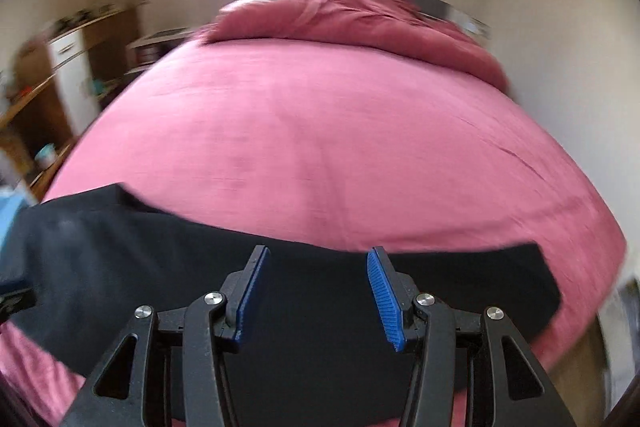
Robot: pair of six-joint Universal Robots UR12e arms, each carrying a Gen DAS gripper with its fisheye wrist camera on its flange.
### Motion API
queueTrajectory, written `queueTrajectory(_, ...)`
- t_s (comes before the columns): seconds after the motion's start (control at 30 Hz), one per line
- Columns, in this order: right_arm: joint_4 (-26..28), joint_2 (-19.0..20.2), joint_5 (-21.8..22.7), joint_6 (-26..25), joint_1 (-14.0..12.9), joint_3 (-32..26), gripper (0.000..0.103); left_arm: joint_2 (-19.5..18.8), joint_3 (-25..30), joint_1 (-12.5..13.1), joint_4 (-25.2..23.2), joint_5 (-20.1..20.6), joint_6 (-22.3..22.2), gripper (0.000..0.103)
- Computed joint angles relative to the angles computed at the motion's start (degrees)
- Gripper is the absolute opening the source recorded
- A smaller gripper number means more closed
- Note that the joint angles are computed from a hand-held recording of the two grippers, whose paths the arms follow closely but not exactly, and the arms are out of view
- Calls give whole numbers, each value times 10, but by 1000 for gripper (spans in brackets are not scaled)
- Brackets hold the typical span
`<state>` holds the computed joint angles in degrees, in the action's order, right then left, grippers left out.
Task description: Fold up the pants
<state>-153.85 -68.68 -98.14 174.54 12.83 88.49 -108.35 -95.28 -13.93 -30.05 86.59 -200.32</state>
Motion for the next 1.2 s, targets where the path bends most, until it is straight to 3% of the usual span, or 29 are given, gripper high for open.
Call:
queueTrajectory(0.33, -21, 34, 52, -141, 75, -36, 51, 30, -41, 23, 24, 34, -57, 33)
queueTrajectory(0.57, 3, 53, 71, -166, 92, -61, 51, 39, -57, 34, 22, 33, -67, 33)
queueTrajectory(1.2, 41, 90, 53, -190, 110, -104, 55, 42, -69, 41, 23, 33, -80, 33)
